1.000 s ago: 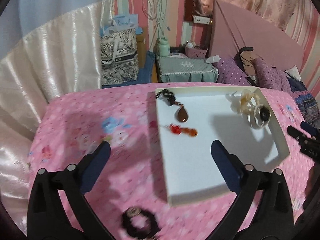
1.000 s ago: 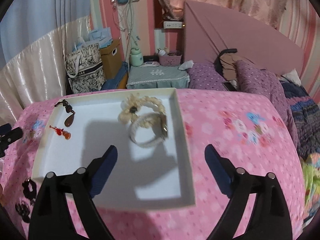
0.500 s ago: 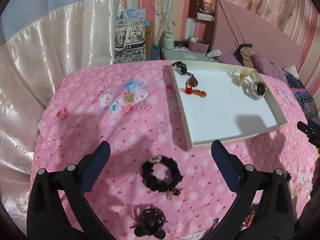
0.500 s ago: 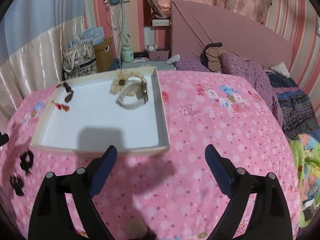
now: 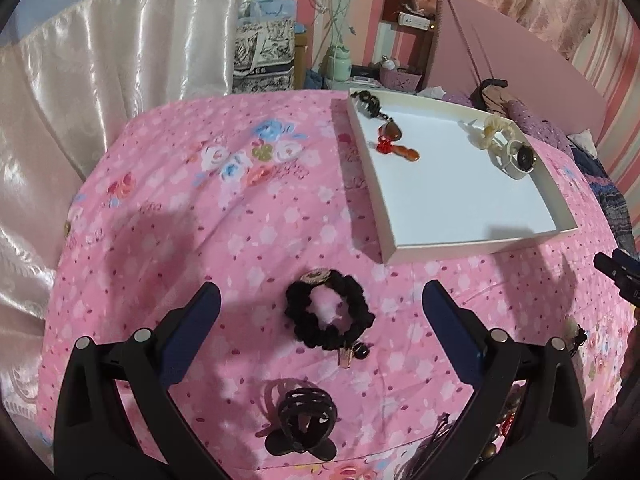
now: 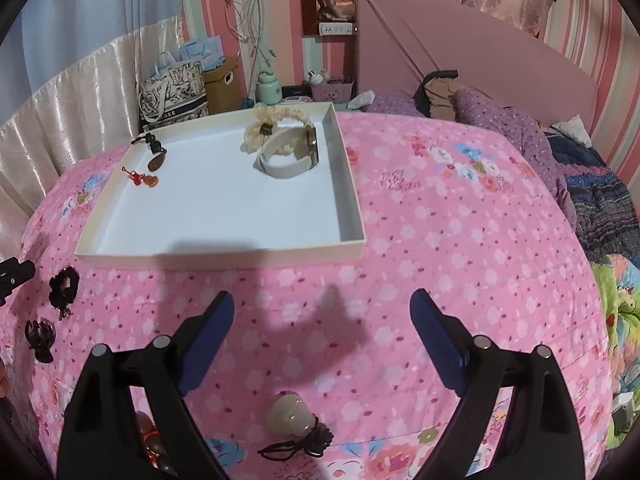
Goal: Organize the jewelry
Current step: 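Move left gripper to the black scrunchie bracelet while right gripper moves to the jade pendant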
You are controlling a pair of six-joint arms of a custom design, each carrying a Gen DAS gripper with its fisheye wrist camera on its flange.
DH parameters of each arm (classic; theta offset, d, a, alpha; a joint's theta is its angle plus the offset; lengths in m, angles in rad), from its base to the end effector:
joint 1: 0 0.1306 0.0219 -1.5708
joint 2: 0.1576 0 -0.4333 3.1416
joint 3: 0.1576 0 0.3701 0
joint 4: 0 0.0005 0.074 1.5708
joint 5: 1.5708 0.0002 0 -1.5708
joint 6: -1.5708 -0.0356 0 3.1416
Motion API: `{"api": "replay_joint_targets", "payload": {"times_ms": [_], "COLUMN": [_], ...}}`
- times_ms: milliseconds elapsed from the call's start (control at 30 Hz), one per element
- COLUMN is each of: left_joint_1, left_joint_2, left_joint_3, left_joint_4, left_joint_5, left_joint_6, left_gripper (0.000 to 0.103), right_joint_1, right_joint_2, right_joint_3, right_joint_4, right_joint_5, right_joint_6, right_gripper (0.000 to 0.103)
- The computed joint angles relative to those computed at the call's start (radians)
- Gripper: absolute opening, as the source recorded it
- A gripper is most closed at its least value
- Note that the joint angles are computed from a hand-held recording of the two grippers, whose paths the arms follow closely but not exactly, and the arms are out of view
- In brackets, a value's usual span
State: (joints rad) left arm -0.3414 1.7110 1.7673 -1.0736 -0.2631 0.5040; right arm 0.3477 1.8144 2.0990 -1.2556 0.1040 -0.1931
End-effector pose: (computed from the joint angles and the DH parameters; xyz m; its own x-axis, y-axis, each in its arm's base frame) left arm 0.5451 -0.1844 0.4734 -0.7958 -0.2121 -0.5671 -0.2168 0.9744 -0.0601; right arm 0.5730 0.2032 0.5430 -0.8161 -0.0927 -0.5704 -0.1296 0.9913 0.0242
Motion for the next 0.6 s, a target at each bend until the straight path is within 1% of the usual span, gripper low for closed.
{"api": "replay_joint_targets", "payload": {"times_ms": [233, 333, 467, 600], "left_joint_1": [0.010, 0.009, 0.007, 0.011], "left_joint_2": [-0.015, -0.018, -0.021, -0.016], "left_joint_3": [-0.028, -0.030, -0.032, -0.029], "left_joint_4": [0.005, 0.007, 0.010, -0.005], "left_joint_5": [0.017, 0.014, 0.013, 0.022], "left_joint_6": [0.018, 0.013, 0.006, 0.008], "left_gripper": [0.100, 0.100, 0.100, 0.100], "right_joint_1": [0.000, 0.007, 0.016, 0.018], "right_joint_2": [-0.031, -0.048, -0.049, -0.045], "right_joint_3": [-0.045, -0.067, -0.069, -0.064], "right_joint_4": [0.018, 0.025, 0.010, -0.013], "right_joint_5": [-0.010, -0.019, -0.002, -0.006], "right_joint_6": [-0.022, -0.013, 0.000, -0.006], "right_gripper": [0.090, 0.090, 0.090, 0.090]}}
